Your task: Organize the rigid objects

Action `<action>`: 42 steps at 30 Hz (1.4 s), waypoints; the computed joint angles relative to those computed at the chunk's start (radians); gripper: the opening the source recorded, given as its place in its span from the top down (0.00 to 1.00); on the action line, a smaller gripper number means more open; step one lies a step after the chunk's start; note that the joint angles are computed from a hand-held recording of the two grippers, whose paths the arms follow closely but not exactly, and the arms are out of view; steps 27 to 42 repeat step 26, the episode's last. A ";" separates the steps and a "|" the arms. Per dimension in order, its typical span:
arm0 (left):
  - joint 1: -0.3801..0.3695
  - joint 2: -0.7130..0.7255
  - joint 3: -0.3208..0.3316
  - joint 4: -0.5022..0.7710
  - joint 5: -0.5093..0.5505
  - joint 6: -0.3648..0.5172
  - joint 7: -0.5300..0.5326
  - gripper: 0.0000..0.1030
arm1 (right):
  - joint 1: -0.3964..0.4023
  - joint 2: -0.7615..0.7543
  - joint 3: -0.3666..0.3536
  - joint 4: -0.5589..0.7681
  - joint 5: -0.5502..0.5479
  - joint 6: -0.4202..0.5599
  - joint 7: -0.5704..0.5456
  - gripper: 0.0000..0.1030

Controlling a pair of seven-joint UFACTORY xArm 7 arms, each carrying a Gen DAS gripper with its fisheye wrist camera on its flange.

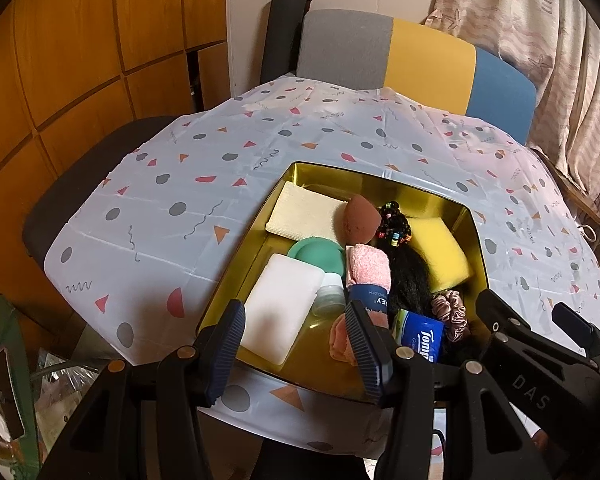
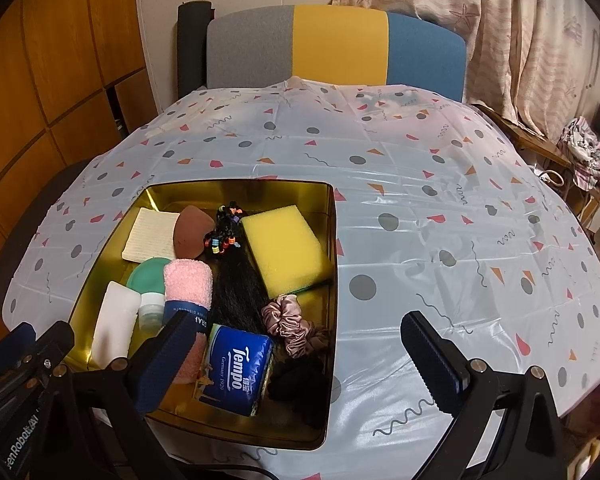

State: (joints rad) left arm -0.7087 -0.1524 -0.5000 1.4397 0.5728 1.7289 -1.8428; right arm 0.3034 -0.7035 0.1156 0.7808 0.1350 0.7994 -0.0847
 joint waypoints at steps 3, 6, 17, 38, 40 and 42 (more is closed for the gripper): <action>0.000 -0.004 0.000 -0.003 -0.002 0.002 -0.003 0.49 | 0.001 0.000 0.000 0.000 0.000 -0.001 0.000 0.00; 0.001 -0.005 0.000 -0.004 -0.003 0.001 -0.003 0.49 | 0.001 0.001 -0.001 0.000 0.000 0.001 0.001 0.00; 0.005 -0.008 -0.005 -0.012 0.003 -0.026 0.000 0.49 | 0.000 0.001 -0.005 -0.003 0.001 -0.002 -0.002 0.00; -0.027 0.043 -0.016 0.039 0.071 0.056 0.002 0.49 | -0.002 0.004 -0.008 -0.003 0.002 0.002 -0.005 0.00; -0.027 0.043 -0.016 0.039 0.071 0.056 0.002 0.49 | -0.002 0.004 -0.008 -0.003 0.002 0.002 -0.005 0.00; -0.027 0.043 -0.016 0.039 0.071 0.056 0.002 0.49 | -0.002 0.004 -0.008 -0.003 0.002 0.002 -0.005 0.00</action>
